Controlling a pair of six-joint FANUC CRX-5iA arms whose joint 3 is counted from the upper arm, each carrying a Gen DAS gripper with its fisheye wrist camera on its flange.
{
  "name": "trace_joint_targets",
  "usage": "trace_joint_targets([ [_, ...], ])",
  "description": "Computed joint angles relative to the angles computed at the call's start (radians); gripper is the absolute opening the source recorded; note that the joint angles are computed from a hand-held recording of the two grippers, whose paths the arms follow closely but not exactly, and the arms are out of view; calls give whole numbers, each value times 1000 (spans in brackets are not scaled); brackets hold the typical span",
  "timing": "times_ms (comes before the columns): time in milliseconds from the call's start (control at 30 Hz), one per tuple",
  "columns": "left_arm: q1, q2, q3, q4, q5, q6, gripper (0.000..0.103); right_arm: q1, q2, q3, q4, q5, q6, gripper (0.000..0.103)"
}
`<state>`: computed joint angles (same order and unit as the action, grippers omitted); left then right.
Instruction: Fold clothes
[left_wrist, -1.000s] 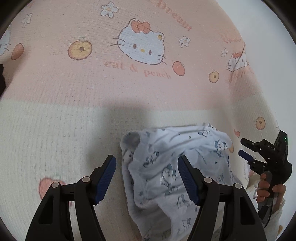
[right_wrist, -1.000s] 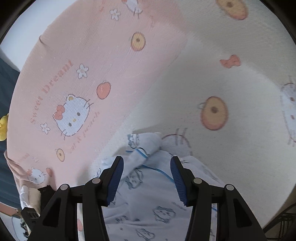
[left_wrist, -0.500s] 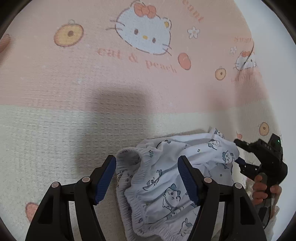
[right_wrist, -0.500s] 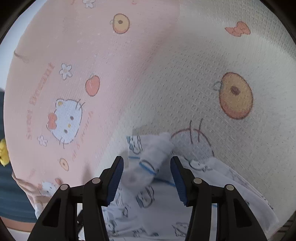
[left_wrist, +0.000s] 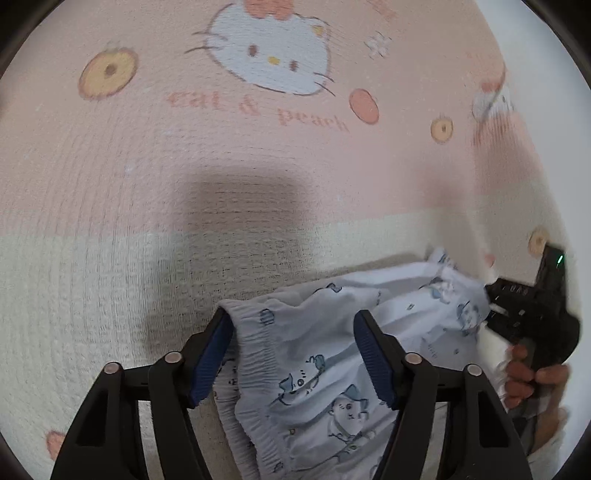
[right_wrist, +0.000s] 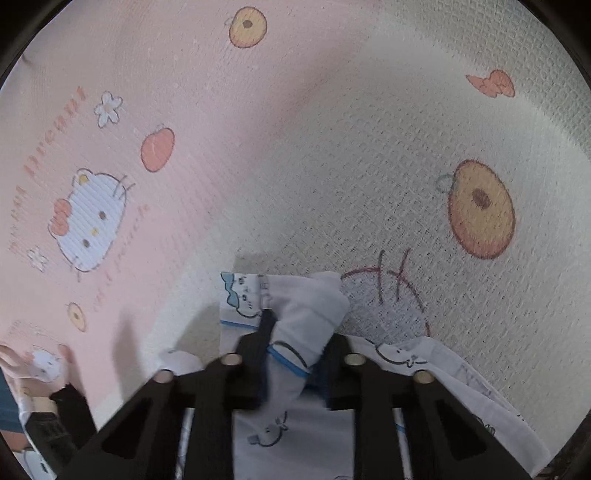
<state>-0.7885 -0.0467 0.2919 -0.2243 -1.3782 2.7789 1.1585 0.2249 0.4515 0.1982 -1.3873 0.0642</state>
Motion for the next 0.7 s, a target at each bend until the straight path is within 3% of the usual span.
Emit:
trace_joint_targets([
  [67, -14, 30, 40, -18, -51, -21, 15, 8, -14, -24, 25, 15, -2, 9],
  [167, -53, 33, 66, -80, -62, 3, 6, 17, -22, -26, 55, 13, 8, 7],
  [367, -129, 37, 146, -170, -94, -24, 6, 43, -107, -100, 125, 70, 10, 7],
  [600, -164, 11, 146, -179, -48, 46, 6, 52, -248, -239, 125, 182, -97, 7],
  [700, -179, 10, 156, -185, -44, 55, 6, 56, -267, -250, 146, 174, -104, 7],
])
